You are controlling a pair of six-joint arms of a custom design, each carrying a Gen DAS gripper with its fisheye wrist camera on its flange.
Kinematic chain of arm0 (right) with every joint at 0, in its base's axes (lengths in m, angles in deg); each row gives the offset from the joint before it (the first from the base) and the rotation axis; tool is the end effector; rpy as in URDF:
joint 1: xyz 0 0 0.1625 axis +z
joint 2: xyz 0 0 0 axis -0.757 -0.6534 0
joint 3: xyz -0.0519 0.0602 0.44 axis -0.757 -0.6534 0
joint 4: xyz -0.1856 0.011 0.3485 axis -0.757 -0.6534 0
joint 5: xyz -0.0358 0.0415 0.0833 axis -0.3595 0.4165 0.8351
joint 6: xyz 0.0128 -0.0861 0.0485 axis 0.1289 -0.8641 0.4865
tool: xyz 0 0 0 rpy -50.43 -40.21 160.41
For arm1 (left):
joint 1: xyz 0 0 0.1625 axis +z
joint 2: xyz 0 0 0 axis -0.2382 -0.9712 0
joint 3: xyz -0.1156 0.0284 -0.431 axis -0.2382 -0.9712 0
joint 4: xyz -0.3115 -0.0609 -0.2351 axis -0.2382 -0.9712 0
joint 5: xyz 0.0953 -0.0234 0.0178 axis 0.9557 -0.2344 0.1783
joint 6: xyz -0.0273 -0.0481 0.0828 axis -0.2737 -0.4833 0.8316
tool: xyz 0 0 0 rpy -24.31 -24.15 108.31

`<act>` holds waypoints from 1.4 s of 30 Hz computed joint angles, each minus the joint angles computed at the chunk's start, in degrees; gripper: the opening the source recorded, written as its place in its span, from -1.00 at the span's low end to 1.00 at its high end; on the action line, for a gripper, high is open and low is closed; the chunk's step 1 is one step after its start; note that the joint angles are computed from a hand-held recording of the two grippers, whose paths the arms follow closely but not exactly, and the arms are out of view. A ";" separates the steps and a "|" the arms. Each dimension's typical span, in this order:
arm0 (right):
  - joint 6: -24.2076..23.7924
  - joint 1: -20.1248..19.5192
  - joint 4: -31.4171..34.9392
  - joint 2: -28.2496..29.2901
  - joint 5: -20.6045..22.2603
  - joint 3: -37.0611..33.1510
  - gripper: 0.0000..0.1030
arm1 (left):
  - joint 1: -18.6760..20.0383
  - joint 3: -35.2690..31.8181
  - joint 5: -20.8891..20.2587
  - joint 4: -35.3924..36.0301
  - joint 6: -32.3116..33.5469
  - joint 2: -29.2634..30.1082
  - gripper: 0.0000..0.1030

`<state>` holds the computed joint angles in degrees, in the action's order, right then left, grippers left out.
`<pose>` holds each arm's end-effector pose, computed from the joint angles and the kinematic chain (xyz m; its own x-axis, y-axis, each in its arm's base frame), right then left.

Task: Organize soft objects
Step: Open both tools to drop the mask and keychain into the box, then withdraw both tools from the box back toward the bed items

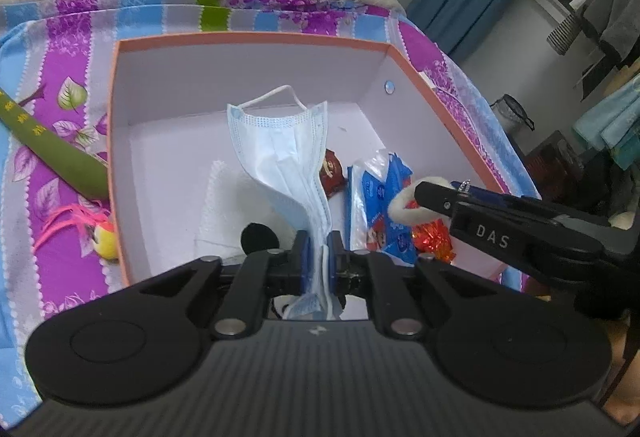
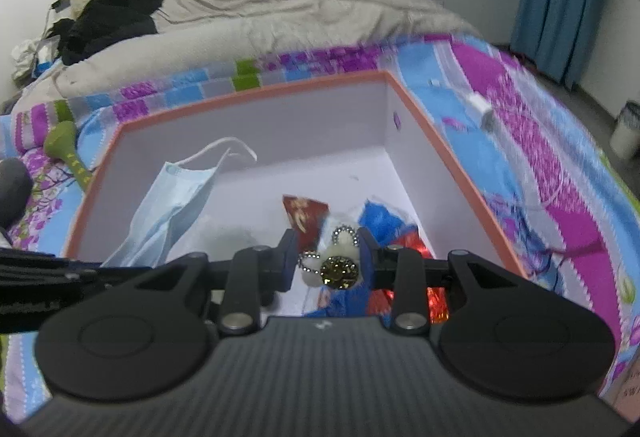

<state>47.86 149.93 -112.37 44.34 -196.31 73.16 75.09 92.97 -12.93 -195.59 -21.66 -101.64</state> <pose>0.1989 -0.7070 0.1794 -0.7381 0.2070 0.6422 -0.3451 0.7021 -0.6229 -0.2562 -0.8147 0.1100 -0.8477 0.4145 -0.3310 0.4983 0.8361 -0.2293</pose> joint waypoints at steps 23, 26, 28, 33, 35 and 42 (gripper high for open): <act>-2.62 7.69 -17.27 -4.61 0.88 10.16 0.21 | -5.98 28.03 2.65 -28.81 8.56 -19.57 0.11; -2.74 9.66 -19.35 -4.93 -0.02 12.10 0.21 | -6.53 33.02 2.73 -31.93 8.43 -23.80 0.11; -2.65 11.06 -21.01 -4.92 -0.54 13.45 0.21 | -6.82 36.37 2.93 -33.68 8.40 -26.75 0.11; -3.10 14.09 -24.38 -3.85 -1.02 15.88 0.22 | -7.47 44.67 5.40 -38.12 9.61 -33.97 0.11; -3.04 15.13 -25.67 -3.23 -0.82 16.75 0.22 | -7.63 47.67 6.36 -39.72 10.25 -36.53 0.11; -1.96 17.86 -28.93 0.03 -0.36 18.75 0.21 | -6.50 57.18 8.11 -44.29 10.81 -44.65 0.11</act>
<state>45.90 167.79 -141.31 44.37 -196.67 91.91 68.59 150.15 -4.82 -239.88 -10.85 -146.30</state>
